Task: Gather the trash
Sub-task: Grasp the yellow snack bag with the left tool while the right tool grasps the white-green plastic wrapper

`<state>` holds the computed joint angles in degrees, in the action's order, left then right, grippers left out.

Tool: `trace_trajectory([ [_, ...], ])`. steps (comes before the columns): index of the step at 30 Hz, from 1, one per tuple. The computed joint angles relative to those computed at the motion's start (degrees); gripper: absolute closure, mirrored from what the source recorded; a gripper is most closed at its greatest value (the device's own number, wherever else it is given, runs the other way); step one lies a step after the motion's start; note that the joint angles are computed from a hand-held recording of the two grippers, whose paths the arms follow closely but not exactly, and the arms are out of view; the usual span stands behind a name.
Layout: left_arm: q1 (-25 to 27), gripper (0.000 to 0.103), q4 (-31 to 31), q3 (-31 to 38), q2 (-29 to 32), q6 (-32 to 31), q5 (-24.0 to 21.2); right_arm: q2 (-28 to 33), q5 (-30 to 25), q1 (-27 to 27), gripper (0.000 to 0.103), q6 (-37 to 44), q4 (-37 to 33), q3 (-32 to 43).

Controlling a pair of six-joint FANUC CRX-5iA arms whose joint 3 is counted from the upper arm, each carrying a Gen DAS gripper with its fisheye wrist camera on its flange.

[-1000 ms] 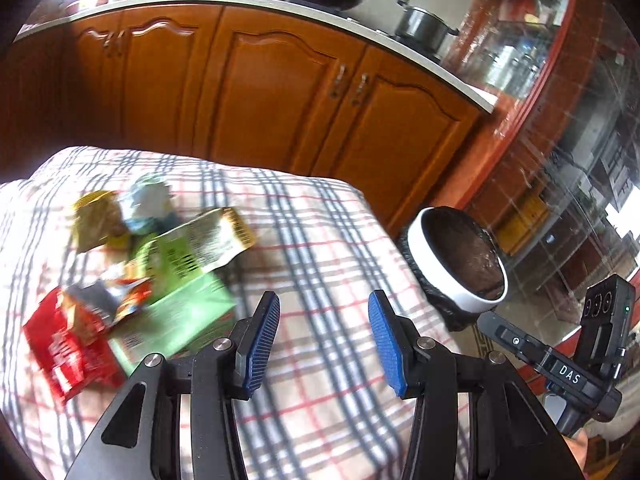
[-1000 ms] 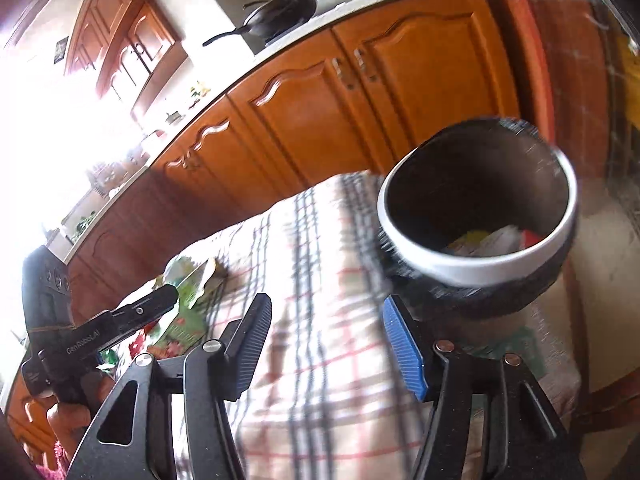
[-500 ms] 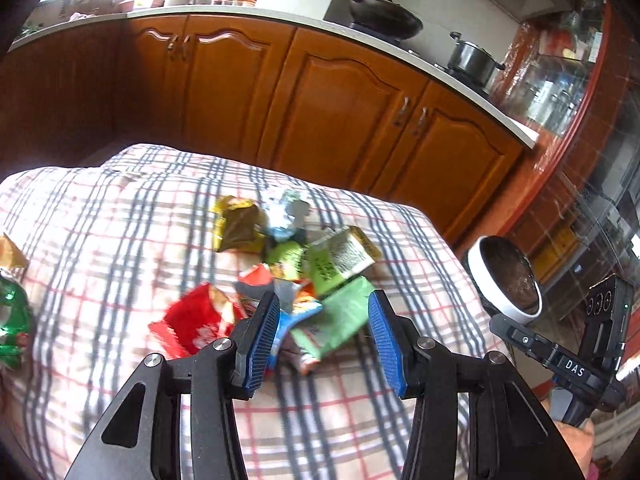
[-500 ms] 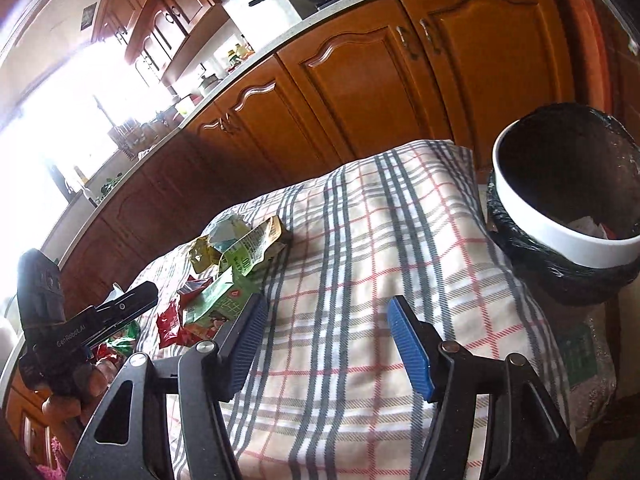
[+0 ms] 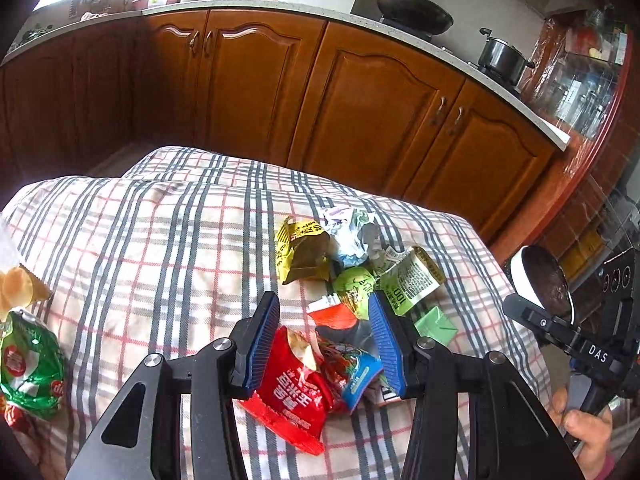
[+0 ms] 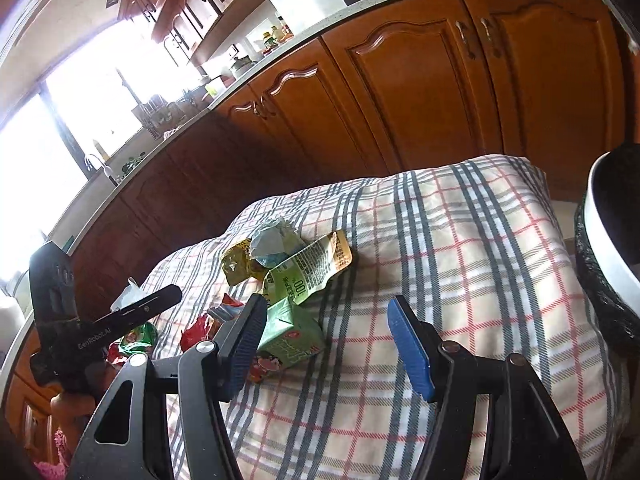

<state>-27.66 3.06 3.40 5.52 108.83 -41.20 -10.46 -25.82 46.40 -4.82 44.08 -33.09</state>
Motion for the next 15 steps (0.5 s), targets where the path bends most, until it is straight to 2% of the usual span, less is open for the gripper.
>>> trace_trajectory([
  [4, 0.7, 0.057, -1.1, 4.1, 3.2, -0.7, -2.2, 3.7, 2.1, -2.1, 0.039, 4.7, -6.2, 3.1],
  [9, 0.9, 0.057, -2.1, 9.7, 7.7, -1.6, -5.5, 6.5, 4.1, -3.6, 0.042, 5.8, -6.1, 5.4],
  [12, 1.0, 0.058, -2.2, 13.3, 10.7, -2.6, -7.8, 9.0, 4.1, -3.7, 0.044, 12.3, -9.7, 9.6],
  [15, 1.3, 0.058, -2.2, 16.3, 13.4, -3.2, -9.6, 12.8, 2.8, -4.0, 0.05, 24.0, -19.0, 16.3],
])
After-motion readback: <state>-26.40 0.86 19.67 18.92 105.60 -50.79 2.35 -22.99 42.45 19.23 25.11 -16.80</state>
